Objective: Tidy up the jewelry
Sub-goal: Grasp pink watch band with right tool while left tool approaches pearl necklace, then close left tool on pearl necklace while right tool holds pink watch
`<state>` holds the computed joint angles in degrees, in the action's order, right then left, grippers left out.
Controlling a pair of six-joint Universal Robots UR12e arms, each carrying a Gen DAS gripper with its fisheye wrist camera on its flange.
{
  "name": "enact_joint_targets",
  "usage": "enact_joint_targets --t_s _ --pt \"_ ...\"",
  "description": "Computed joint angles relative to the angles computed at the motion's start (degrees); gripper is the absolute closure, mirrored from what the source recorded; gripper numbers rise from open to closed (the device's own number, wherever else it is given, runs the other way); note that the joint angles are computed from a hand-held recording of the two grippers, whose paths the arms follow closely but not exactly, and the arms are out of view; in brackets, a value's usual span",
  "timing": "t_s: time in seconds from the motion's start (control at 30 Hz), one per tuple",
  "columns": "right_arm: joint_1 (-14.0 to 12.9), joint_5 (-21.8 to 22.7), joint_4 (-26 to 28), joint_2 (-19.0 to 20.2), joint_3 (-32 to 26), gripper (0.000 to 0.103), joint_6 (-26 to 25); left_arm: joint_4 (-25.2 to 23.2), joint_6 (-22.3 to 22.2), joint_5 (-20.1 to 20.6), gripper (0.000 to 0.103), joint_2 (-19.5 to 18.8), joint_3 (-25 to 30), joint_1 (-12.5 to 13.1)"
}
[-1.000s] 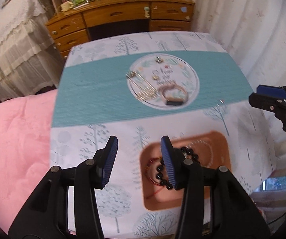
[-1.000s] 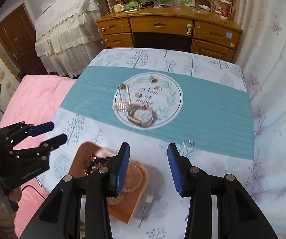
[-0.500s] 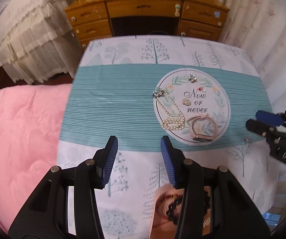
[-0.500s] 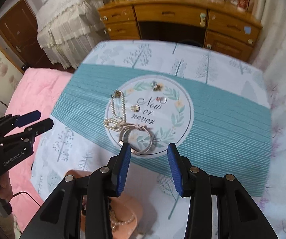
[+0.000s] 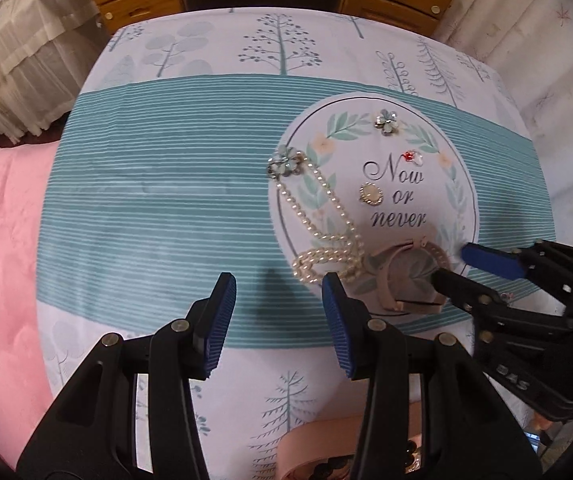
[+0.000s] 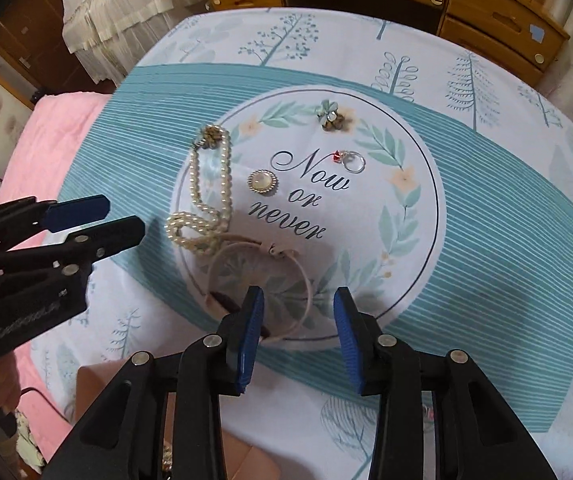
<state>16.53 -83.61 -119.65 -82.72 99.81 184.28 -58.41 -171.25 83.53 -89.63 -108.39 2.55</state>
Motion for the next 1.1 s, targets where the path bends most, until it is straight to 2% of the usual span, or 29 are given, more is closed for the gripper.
enact_joint_targets --t_s 0.03,0.17,0.23,0.37,0.67,0.93,1.0,1.1 --pt "0.1 -0.3 0.2 0.4 -0.2 0.079 0.0 -0.1 0.2 -0.3 0.061 -0.1 0.1 0.0" --pt "0.4 -1.5 0.2 1.4 -0.3 0.088 -0.3 -0.6 0.7 -1.2 0.061 -0.6 0.5 -0.3" --pt "0.6 -2.2 -1.4 1.3 0.4 0.098 -0.4 -0.8 1.3 -1.4 0.061 -0.8 0.6 -0.6" --pt "0.0 -2.3 -2.9 0.3 1.9 0.099 1.8 -0.6 3.1 -1.3 0.062 -0.9 0.7 -1.1" --pt "-3.7 0.8 -4.2 -2.7 5.5 0.099 4.3 -0.7 11.5 1.0 0.061 -1.5 0.7 -4.0" --pt "-4.7 2.2 -5.0 -2.9 6.1 0.099 4.1 -1.2 12.7 5.2 0.062 -3.4 1.4 -6.3" --pt "-5.0 2.7 -5.2 -3.2 6.4 0.099 4.1 -0.9 13.4 6.8 0.063 -3.6 1.5 -6.8" --pt "-5.3 3.7 -5.7 -3.3 6.7 0.099 4.1 -1.1 14.3 8.2 0.071 -3.8 1.7 -7.1"
